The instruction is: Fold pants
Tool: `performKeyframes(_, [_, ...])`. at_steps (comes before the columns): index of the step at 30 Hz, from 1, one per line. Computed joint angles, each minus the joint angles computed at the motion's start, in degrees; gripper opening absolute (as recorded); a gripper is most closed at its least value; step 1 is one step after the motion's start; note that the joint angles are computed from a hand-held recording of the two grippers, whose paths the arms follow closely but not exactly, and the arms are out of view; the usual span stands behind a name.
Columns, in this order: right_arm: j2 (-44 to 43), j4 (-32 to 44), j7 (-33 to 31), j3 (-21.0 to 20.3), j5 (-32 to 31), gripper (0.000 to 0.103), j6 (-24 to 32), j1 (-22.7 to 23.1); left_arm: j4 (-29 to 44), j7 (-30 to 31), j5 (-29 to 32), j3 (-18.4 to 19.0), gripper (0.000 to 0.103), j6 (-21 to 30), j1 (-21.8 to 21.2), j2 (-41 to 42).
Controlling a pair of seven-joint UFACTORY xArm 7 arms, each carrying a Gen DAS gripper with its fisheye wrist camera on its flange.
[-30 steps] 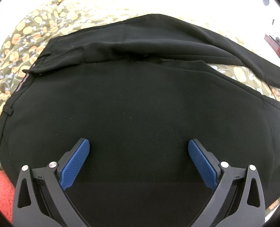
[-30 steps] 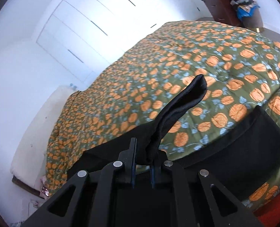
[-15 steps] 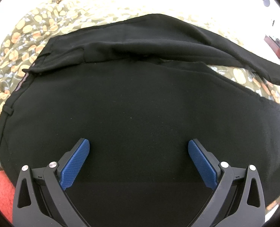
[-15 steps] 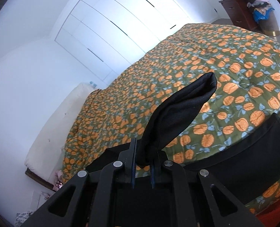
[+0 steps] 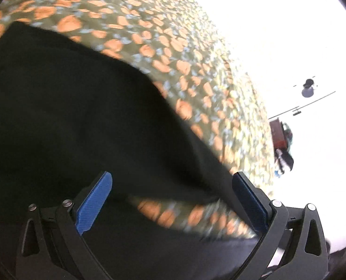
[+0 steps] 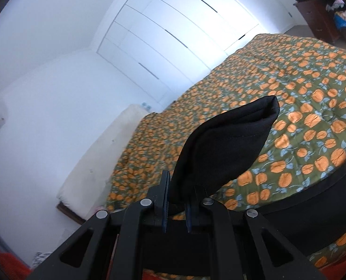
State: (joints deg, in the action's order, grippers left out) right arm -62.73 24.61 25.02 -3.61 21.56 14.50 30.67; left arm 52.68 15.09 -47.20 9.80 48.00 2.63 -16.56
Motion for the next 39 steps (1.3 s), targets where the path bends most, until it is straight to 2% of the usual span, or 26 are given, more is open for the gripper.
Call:
performKeyframes(6, [-9.2,-2.1,-2.3,-2.3,1.1,0.012,1.8,3.7,5.4,-3.6,-0.5,-2.4,0.101,-1.8,-0.1,7.1])
performKeyframes(7, [-10.5,-2.5,-2.9,-2.9,1.2,0.012,2.2,4.2,5.5,-3.9,-0.3,-2.8,0.095,-2.3,0.0,7.4])
performKeyframes(9, [-13.9,-3.9,-4.1,-3.8,1.6,0.011,3.3,4.8,5.6,-3.6,-0.1,-3.1,0.046,-2.5,0.2,7.5])
performKeyframes(10, [-15.4,-4.5,-4.5,-4.1,1.5,0.011,4.5,4.0,5.8,-3.4,0.2,-2.8,0.008,-1.5,0.6,7.6])
performKeyframes(13, [-17.8,-6.0,-4.6,-4.8,1.2,0.011,8.2,-0.2,5.2,-2.5,-1.4,-2.0,0.007,-0.2,1.6,5.5])
performKeyframes(17, [-13.5,-5.9,-6.7,-6.3,-1.2,0.011,11.4,-7.6,1.8,1.9,-1.9,0.7,0.006,-0.8,2.0,-6.8])
performKeyframes(18, [-11.4,-5.6,-7.9,-7.0,-1.2,0.011,10.2,-7.9,0.2,2.8,-1.2,1.3,0.007,-1.6,1.9,-10.7])
performKeyframes(20, [-8.4,-5.4,-11.0,-9.6,0.3,0.011,5.7,-5.9,-5.1,4.7,1.8,2.0,0.008,-3.2,2.6,-20.2])
performKeyframes(22, [-5.7,-4.5,-13.9,-12.3,1.0,0.011,4.8,-4.6,-12.9,2.7,7.5,1.0,0.009,-2.3,5.7,-30.2])
performKeyframes(23, [-4.3,-3.7,-14.5,-12.6,0.6,0.011,7.0,-5.8,-17.9,0.5,11.2,-0.5,0.009,1.1,8.6,-35.2])
performKeyframes(25, [0.0,-1.0,-14.7,-12.0,-2.3,0.011,17.3,-11.6,-24.7,-2.3,17.5,-1.6,0.009,5.7,9.8,-40.4])
performKeyframes(28, [5.1,0.8,-14.0,-9.7,-7.2,0.011,31.8,-19.6,-33.2,-6.2,22.2,-2.5,0.007,12.5,9.1,-45.8])
performKeyframes(30, [7.8,1.2,-14.4,-8.3,-9.8,0.011,39.2,-23.5,-33.6,-7.1,23.0,-2.0,0.007,12.9,6.6,-46.1])
performKeyframes(33, [8.7,-0.5,-16.0,-5.7,-12.0,0.011,42.3,-28.4,-32.6,-6.8,25.4,-2.3,0.007,10.9,2.7,-46.0])
performKeyframes(36, [8.1,-1.7,-16.3,-4.6,-11.3,0.011,42.4,-31.8,-32.9,-7.1,26.6,-2.1,0.007,10.3,-0.2,-46.1])
performKeyframes(39, [6.5,-2.1,-15.6,-2.6,-12.5,0.011,43.0,-34.3,-33.1,-8.2,27.5,-3.4,0.007,9.2,-2.6,-45.4])
